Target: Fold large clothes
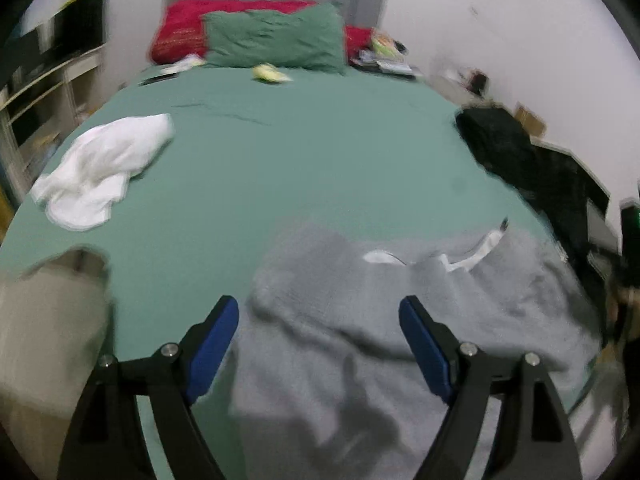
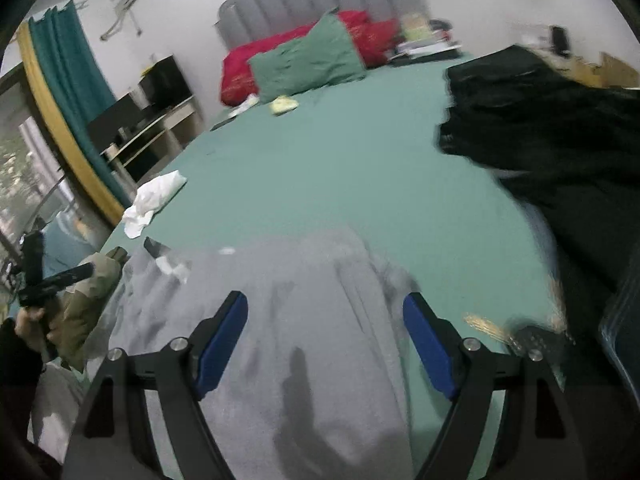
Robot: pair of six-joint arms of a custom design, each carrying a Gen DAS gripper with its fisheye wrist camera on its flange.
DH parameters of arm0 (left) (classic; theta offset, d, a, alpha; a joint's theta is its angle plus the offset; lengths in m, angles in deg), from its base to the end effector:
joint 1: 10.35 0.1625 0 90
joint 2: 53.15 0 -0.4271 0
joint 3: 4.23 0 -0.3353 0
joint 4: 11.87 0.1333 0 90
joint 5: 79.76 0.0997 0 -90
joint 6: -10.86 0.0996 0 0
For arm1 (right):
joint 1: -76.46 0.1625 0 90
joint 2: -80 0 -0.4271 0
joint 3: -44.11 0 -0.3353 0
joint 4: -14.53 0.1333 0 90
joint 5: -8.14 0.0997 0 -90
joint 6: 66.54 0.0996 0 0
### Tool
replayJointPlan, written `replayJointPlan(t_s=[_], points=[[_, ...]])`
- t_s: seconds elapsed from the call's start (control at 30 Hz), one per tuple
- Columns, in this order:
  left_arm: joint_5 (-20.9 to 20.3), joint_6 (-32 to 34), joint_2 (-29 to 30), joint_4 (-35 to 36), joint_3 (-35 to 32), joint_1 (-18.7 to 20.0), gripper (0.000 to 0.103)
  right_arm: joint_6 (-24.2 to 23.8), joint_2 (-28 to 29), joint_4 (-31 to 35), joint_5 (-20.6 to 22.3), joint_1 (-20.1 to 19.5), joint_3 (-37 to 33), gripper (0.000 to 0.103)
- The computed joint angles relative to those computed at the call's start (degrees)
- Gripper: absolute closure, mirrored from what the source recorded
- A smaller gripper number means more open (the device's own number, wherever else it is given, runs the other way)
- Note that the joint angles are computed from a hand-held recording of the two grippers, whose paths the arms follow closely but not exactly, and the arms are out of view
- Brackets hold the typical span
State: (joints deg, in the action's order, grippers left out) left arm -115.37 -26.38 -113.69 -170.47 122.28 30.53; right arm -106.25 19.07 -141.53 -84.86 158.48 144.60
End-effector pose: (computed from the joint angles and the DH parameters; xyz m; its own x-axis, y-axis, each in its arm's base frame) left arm -0.1991 -0.4558 0.1748 -0.7829 -0.0646 -0.6188 0.3536 0.7721 -0.5280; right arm 0.0436 -0.6116 0.2777 -0.8377 -0.4418 0.3211 -0.5342 0.7851 -0.3133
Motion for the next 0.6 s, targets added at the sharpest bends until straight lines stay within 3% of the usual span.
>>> replayJointPlan(t_s=[0.07,0.17,0.2,0.23,0.27,0.3,0.37,0.43,0.5,0.6], points=[[0.41,5.05,3.65,-2.25,-2.94,3.35,0.021,0.32,5.32,2.67,-3.49,0.80,-5.31,0.024],[-0.08,6.97,6.41,-6.94,-3.63,6.60,0.021,0.20,9.36,8.38,-2.91,0.20,-10.29,0.026],[-1.16,7.83,6.70,-7.73,-3.76,7.44,0.028,0.02,10.28,9.29,-1.96,-0.16,-11.40,0.035],[-2.18,10.47,6.94,-10.56,-2.88,7.78,0.059,-0.55,10.30,8.75,-0.98,-0.50,-11.05,0.050],[-2.97,11.96,7.08,-10.99,-3.29,8.39,0.085,-0.94,10.04,9.01,0.14,-0.87,-10.81,0.079],[-2.69,11.04,7.01,-10.06,-3.45,8.89,0.101,-1.10,9.80,7.73,0.52,-1.01,-10.20,0.080],[-2.76,11.55,6.36,-15.41,-1.94,8.52,0.102,-2.24,8.38,3.28,2.40,-0.69,-7.90,0.083],[1.40,11.30,5.62,-20.16,-0.48,6.48,0.102,-2.18,6.87,-0.48,5.33,-0.43,-6.81,0.083],[2.90,12.66,4.51,-25.55,0.53,5.25,0.102,-1.72,5.48,-3.13,9.58,-0.25,-6.72,0.083],[5.19,14.60,4.10,-29.09,-0.10,4.60,0.102,-0.55,5.48,-6.81,9.93,0.63,-8.33,0.083]])
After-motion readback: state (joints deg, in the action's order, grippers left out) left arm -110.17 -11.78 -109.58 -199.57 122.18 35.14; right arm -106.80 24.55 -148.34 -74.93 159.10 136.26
